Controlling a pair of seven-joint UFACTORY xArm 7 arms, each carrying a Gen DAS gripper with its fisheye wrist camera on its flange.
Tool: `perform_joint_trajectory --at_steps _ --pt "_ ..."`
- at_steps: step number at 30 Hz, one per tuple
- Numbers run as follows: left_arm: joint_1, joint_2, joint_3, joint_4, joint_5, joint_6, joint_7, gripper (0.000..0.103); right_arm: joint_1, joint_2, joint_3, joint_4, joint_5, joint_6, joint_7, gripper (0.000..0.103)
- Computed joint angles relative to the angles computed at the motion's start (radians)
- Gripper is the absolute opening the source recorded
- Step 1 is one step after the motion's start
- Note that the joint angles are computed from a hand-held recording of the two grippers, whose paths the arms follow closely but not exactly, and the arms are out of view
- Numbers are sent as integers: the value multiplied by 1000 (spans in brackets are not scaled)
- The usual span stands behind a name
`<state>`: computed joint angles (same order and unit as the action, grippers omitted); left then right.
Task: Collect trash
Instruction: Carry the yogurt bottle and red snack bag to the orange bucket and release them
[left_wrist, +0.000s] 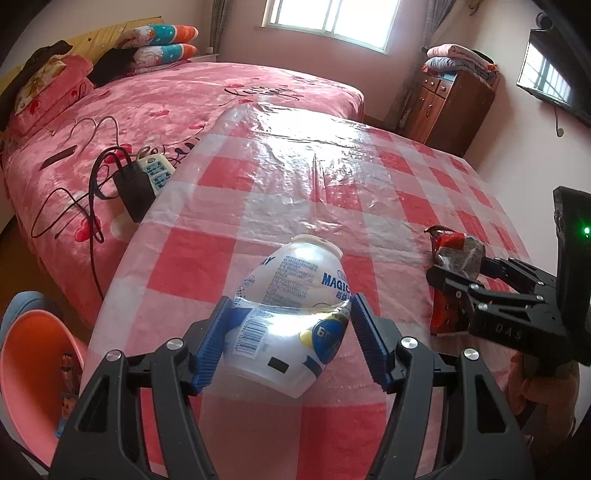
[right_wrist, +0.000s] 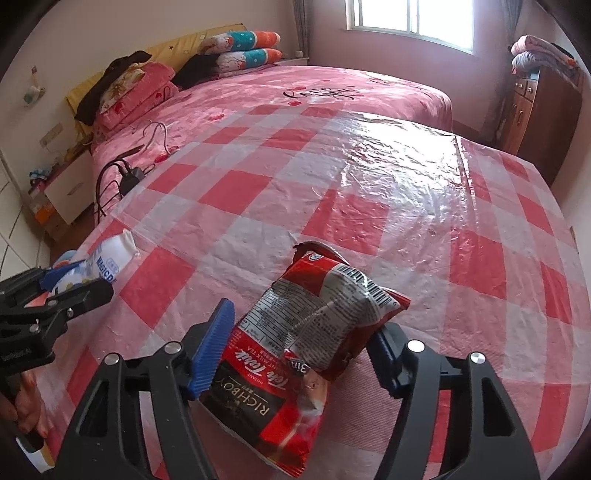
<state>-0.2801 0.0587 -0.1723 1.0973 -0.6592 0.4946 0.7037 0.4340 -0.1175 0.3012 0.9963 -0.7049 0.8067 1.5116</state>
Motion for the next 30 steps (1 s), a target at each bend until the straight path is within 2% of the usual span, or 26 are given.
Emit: perform_joint_trajectory --at_steps 12,30 --pt "4 -62 26 -57 -58 50 57 66 12 -15 23 2 -6 43 31 63" --pt "10 -145 82 -120 -158 104 173 66 101 80 27 134 -54 183 39 55"
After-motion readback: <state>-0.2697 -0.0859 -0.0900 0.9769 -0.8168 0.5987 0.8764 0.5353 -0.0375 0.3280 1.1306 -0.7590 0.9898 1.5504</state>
